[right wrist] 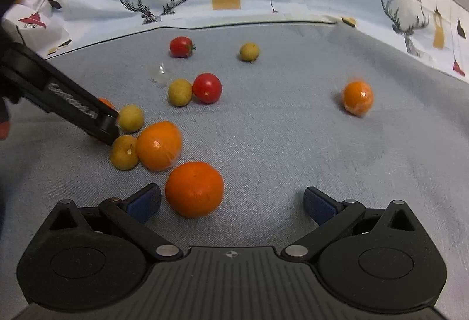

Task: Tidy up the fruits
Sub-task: 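Grasp an orange with the left tool while the right tool grasps another orange, then carry both held oranges over the light blue plate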

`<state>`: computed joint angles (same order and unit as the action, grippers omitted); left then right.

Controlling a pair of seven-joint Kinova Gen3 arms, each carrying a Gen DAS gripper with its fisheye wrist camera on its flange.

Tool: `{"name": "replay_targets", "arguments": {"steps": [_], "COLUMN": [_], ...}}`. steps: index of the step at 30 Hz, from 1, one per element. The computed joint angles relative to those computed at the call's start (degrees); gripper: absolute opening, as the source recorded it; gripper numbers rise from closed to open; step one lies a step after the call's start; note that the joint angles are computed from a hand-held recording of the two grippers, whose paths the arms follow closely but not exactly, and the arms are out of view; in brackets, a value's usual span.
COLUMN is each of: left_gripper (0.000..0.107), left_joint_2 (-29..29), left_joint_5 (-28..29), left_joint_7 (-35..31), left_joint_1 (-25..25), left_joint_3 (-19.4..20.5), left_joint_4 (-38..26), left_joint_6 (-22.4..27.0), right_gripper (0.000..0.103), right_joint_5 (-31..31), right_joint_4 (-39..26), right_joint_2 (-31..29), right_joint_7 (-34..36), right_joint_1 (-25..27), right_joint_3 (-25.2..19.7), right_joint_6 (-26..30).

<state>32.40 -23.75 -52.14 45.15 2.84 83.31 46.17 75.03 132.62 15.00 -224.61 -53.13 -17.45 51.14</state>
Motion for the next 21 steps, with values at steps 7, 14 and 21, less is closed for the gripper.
{"name": "replay_targets", "arguments": {"steps": [7, 14, 21], "left_gripper": [0.034, 0.034, 0.034], "left_joint_2": [-3.90, -16.26, -30.47], "left_joint_5": [-0.13, -2.95, -5.15], "left_joint_7": [3.45, 10.58, 21.12], "left_joint_1": [0.94, 3.04, 5.56], "left_joint_3": [-0.88, 1.74, 8.74], "left_joint_4": [4.13, 10.37, 15.67], "left_joint_6": [-4.91, 0.46, 13.63], "right_gripper": [0.038, 0.038, 0.038], "right_joint_5": [0.00, -9.25, -18.15], "right_joint_4": [0.28, 0.35, -5.11], "right_joint_2": [-2.55, -11.00, -18.24], "right_joint_7": [1.68, 2.69, 6.46], "right_joint_1": [-0.15, -3.44, -9.50], "right_joint_3": [-1.01, -4.99, -15.20], "right_joint_6": [-0.26, 7.30, 17.09]}}
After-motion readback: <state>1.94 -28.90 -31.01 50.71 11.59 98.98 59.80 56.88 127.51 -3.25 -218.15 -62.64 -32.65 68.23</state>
